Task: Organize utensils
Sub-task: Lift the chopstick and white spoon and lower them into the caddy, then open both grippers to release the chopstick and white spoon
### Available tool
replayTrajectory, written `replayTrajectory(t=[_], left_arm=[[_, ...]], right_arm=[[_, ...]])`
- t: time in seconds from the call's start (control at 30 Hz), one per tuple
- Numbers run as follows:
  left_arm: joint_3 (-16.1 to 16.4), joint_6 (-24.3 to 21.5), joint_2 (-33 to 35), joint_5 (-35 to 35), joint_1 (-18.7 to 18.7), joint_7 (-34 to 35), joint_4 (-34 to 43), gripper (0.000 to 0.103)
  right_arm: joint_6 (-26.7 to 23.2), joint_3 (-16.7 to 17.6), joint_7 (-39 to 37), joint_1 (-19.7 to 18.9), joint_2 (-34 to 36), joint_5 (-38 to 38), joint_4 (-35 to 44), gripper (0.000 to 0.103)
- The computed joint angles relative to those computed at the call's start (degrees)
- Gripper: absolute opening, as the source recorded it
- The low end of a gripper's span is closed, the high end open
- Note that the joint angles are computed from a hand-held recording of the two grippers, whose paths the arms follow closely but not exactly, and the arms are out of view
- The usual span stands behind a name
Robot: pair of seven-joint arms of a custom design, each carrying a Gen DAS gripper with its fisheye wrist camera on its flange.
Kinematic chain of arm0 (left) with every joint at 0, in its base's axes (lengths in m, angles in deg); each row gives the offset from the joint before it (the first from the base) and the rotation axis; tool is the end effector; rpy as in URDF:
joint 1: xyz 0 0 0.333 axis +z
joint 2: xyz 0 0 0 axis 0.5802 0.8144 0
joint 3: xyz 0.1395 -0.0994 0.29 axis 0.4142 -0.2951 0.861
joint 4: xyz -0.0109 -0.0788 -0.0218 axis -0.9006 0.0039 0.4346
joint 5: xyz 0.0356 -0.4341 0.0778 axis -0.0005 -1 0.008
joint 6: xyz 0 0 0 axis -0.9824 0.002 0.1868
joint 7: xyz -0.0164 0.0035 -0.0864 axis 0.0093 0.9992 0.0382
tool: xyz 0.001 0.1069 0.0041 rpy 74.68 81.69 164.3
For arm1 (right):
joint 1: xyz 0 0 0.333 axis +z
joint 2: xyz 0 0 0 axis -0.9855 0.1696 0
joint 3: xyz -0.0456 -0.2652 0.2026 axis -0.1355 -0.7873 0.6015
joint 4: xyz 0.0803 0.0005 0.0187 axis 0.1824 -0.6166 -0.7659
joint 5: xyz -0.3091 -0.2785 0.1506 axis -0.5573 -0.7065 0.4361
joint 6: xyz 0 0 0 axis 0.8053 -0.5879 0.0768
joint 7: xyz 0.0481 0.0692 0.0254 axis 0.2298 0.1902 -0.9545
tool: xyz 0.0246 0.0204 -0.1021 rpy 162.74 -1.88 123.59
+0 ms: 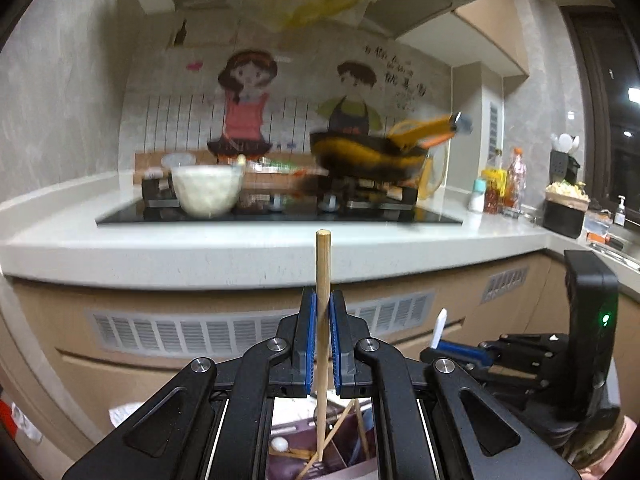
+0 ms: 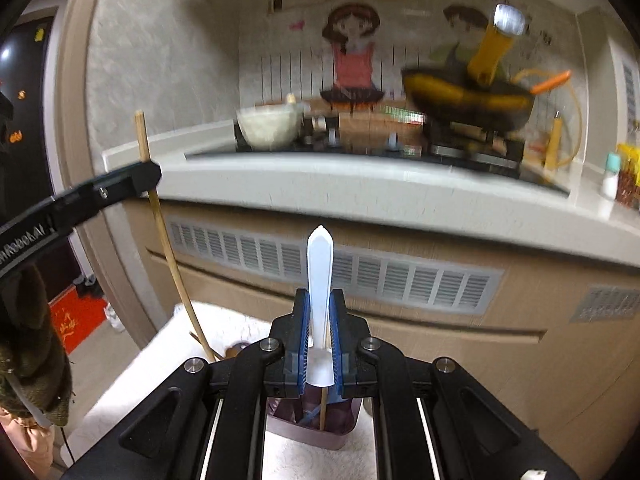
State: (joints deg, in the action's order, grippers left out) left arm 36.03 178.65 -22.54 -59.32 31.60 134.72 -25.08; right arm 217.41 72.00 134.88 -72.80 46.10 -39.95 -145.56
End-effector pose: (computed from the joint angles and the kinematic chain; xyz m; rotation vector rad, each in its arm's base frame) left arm 0.6512 -0.2410 0.6469 -1.1899 1.8276 -1.4263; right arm 0.6100 0.0356 0.6037 -1.6874 1.4412 -0.7884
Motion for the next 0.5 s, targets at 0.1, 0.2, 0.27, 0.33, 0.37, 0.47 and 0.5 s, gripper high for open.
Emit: replayTrajectory(t=[0.1,0.2,0.27,0.33,0.37,0.47,0.5], left_arm=[[2.13,-1.93,3.14,6.63,-1.50,-6.52,0.98,0.007],[2.68,-2.86,5.75,11.76,-1.81,-12.01,1.04,0.007],[2.37,-3.73,7.05,14.09,-1.42,-14.47,0.99,0.007],[2.90,-6.18,8.78,17.44,-1.58,-17.99,1.38,0.007],[2.75,-6.70,9.07,18.69,-1.43,-19.15,1.18,0.007],[3.52,-6.76,9.42,23.34,-1.87,-24.47,-0.58,0.009],[3.76,-6.70,9.41,24.74,-1.96,-26.30,-1.16,0.010]], right_arm=[[-1.69,0.03,0.88,-0.28,2.55,-0.43,0.84,0.010],[-3.53,0.23,1.51,-0.51,5.27,-0.68,1.64,0.010],[-4.62,0.44,2.11,-0.64,6.93,-0.88,1.80,0.010],[-6.22,0.59,2.37,-0.79,8.64,-0.38,2.23,0.010],[-6.73,0.65,2.96,-0.85,9.35,-0.54,2.22,0.010],[-8.93,0.93,3.07,-1.17,10.92,0.29,2.38,0.010],[-10.44,1.20,1.60,-1.53,11.38,2.42,2.60,0.010]])
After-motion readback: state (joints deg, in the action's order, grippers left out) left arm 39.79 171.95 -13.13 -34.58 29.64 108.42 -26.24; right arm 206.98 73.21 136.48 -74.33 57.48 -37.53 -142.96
